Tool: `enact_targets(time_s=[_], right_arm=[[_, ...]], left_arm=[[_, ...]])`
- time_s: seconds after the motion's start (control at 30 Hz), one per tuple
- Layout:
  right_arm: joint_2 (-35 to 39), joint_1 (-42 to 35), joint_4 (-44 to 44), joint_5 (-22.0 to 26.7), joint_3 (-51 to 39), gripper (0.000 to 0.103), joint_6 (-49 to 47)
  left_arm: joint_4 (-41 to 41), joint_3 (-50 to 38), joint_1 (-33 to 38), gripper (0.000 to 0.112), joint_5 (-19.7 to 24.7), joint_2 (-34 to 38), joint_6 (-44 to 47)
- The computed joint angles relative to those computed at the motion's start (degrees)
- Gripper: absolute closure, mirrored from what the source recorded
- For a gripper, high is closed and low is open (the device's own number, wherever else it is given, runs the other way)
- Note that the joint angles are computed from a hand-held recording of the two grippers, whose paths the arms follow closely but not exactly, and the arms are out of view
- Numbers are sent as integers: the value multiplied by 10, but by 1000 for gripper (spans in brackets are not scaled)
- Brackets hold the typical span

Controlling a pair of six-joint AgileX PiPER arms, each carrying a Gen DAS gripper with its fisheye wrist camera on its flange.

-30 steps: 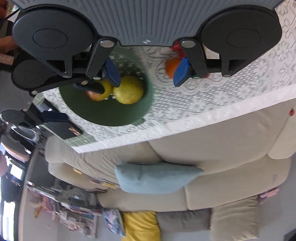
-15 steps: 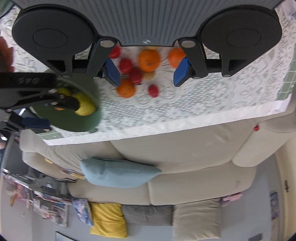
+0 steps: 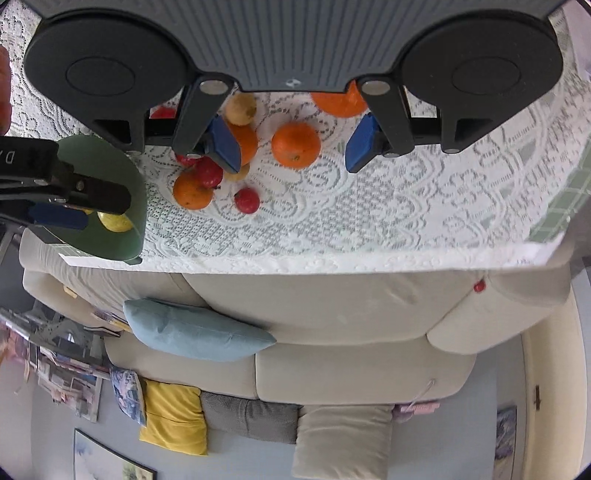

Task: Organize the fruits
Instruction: 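Grasp an orange with the left tool while the right tool grasps another orange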

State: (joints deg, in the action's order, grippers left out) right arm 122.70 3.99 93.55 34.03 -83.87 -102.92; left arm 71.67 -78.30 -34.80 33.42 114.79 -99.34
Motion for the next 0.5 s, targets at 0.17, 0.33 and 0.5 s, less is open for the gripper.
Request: enact_targets(time_s=[0.17, 0.33, 0.5], right_arm=[[0, 23, 15, -15, 16, 27, -46], [16, 46, 14, -30, 11, 36, -54], [41, 56, -19, -31, -10, 36, -23]], left_arm=[[-1, 32, 10, 36, -16, -5, -11], [-60, 21, 10, 36, 13, 10, 27], [-89, 12, 13, 36, 31, 23, 38]])
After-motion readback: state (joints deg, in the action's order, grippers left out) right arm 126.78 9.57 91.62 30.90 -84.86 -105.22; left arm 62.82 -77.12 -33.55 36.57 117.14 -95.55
